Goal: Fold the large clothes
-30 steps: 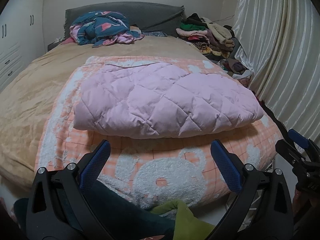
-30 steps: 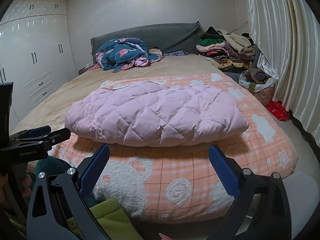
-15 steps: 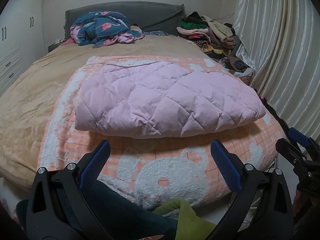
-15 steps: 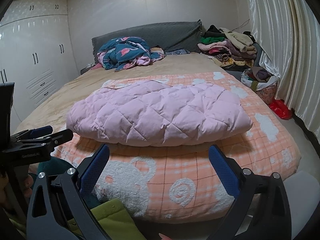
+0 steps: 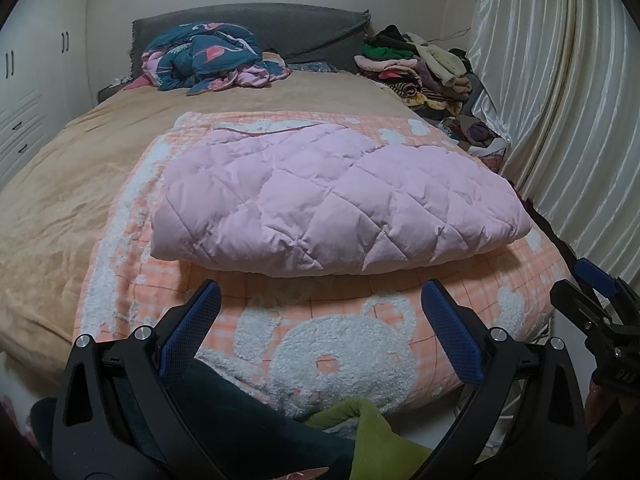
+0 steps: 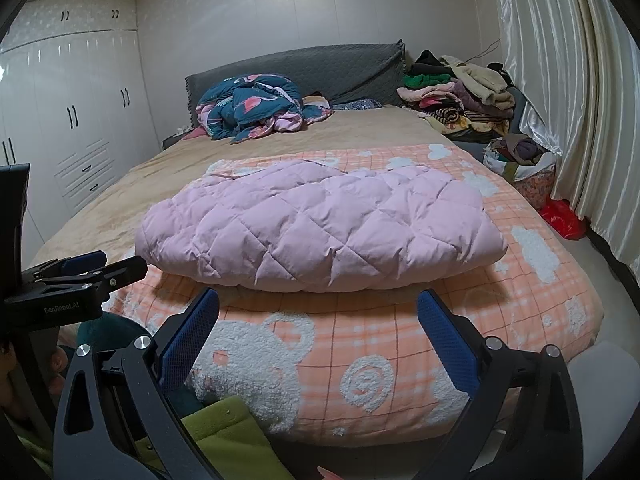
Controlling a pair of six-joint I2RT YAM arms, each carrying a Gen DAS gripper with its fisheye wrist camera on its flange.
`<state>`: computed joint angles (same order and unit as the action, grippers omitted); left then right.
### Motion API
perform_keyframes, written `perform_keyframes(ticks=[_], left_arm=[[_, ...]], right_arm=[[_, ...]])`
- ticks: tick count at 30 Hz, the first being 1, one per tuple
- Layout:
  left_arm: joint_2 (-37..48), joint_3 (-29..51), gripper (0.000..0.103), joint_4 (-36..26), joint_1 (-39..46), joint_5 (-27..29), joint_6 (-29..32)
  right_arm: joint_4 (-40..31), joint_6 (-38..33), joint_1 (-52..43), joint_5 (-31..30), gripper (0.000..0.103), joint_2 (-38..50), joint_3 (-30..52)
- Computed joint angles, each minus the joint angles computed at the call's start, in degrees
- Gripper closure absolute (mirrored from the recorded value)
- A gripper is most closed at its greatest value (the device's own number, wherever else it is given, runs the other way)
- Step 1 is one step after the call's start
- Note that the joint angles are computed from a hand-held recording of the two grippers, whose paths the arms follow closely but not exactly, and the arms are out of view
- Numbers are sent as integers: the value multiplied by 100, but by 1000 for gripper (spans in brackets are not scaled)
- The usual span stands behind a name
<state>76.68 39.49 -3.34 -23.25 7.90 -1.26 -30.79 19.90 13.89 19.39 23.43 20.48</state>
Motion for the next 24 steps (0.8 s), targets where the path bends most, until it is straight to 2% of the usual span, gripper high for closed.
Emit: perform_keyframes(ticks=[24], left_arm=[[-17, -24, 9, 39, -5, -23, 21]], right_arm=[[52, 40, 89, 85, 4, 51, -26]])
